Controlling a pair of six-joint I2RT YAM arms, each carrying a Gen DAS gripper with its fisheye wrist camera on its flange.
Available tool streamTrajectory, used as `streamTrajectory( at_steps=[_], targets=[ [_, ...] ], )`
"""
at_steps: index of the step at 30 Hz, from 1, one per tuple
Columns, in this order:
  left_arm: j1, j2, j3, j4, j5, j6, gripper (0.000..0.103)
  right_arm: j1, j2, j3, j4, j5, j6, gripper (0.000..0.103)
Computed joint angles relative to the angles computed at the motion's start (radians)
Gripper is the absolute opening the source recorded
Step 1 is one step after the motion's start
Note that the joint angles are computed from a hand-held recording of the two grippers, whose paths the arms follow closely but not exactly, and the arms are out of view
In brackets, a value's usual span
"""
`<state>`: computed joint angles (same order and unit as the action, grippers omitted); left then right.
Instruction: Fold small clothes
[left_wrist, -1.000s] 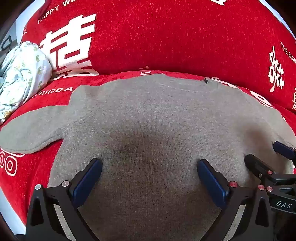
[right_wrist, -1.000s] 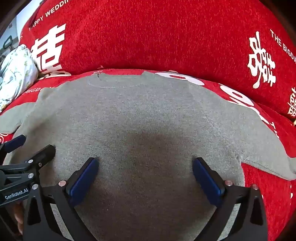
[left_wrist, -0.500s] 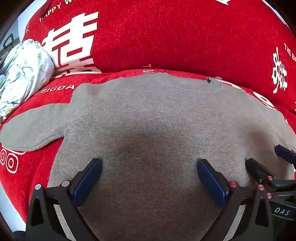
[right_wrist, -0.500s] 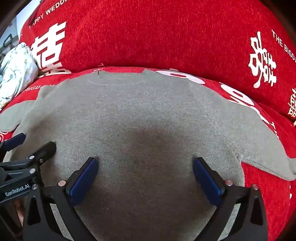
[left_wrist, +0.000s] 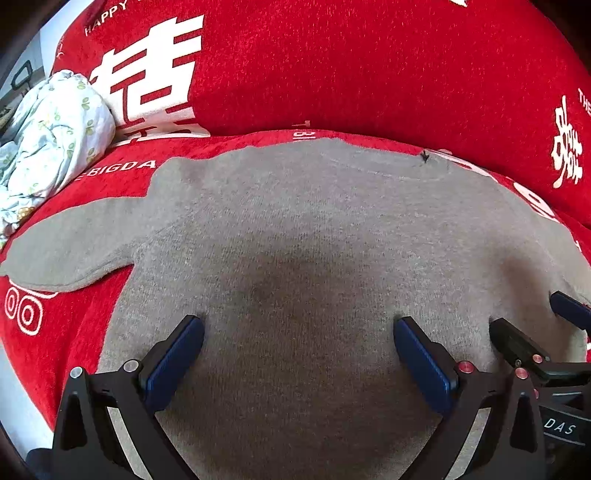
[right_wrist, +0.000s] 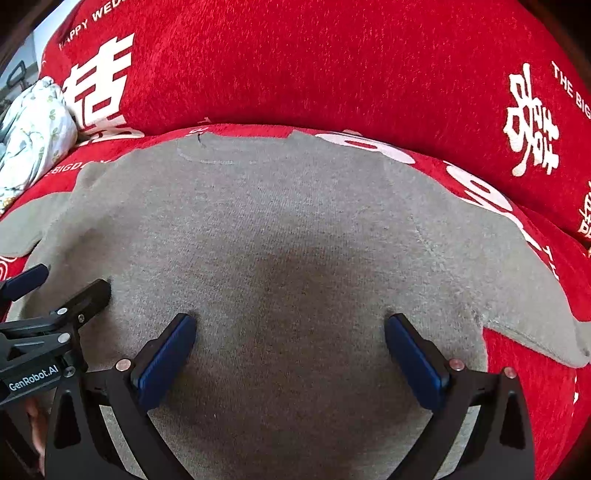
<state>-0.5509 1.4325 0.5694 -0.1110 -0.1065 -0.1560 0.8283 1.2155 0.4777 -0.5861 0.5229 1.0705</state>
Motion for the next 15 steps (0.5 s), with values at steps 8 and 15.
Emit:
streamTrajectory(
  at_steps=[8, 15],
  targets=[
    [-0.008, 0.036, 0.090, -0.128, -0.015, -0.035, 0.103, -0.032, -0.063, -0.014, 0.000, -0.030, -0.058, 0.103],
    [-0.063, 0.047, 0.137, -0.200, -0.111, -0.050, 0.103, -0.080, -0.122, -0.025, 0.001, -0.077, -0.159, 0.103]
  ],
)
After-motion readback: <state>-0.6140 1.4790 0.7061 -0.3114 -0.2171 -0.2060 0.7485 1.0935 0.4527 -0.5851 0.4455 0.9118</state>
